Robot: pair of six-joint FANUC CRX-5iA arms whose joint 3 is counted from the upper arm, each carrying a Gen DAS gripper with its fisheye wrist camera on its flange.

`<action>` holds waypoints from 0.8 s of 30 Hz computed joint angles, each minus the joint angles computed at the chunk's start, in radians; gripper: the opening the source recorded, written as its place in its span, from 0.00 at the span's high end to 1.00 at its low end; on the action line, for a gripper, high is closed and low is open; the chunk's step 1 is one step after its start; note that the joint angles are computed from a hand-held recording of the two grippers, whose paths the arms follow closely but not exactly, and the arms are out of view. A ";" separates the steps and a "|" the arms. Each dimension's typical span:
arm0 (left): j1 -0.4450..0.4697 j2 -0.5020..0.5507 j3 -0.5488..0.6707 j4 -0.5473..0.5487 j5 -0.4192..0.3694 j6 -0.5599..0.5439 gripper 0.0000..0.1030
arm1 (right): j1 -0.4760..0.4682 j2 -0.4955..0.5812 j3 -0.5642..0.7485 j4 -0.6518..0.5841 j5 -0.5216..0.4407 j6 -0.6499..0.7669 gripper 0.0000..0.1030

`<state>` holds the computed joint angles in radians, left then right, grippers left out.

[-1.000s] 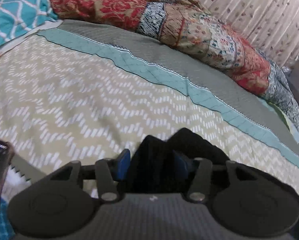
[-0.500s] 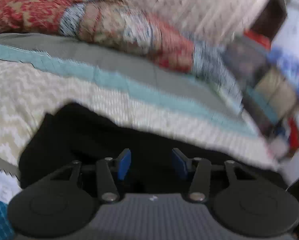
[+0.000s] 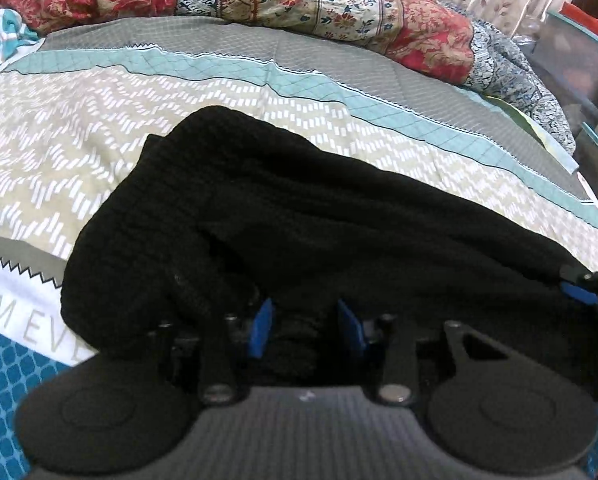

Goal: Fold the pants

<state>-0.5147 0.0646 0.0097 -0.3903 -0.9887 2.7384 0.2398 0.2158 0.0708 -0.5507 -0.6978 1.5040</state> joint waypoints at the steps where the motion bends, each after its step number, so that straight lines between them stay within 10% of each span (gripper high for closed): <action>1: -0.002 0.004 0.007 0.001 -0.008 0.002 0.63 | -0.025 0.012 0.008 0.002 0.011 -0.047 1.00; 5: -0.010 0.022 0.044 0.004 -0.058 0.000 0.62 | -0.089 -0.019 -0.085 0.219 0.171 -0.359 0.99; 10: -0.050 0.068 0.136 -0.023 -0.138 0.011 0.56 | -0.282 -0.136 -0.160 0.038 0.233 -0.178 0.92; 12: -0.065 0.071 0.151 -0.037 -0.104 0.019 0.55 | -0.340 -0.203 -0.222 0.013 0.325 -0.132 0.66; 15: -0.088 0.112 0.206 -0.035 -0.053 -0.017 0.48 | -0.358 -0.254 -0.338 0.230 0.480 -0.321 0.55; 24: -0.135 0.345 0.493 0.012 -0.099 -0.168 0.46 | -0.453 -0.197 -0.260 0.001 0.385 -0.142 0.39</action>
<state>-0.6495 0.4094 0.5032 -0.3784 -1.0881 2.5709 -0.2130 0.0189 -0.1893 -0.5494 -0.3132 1.3622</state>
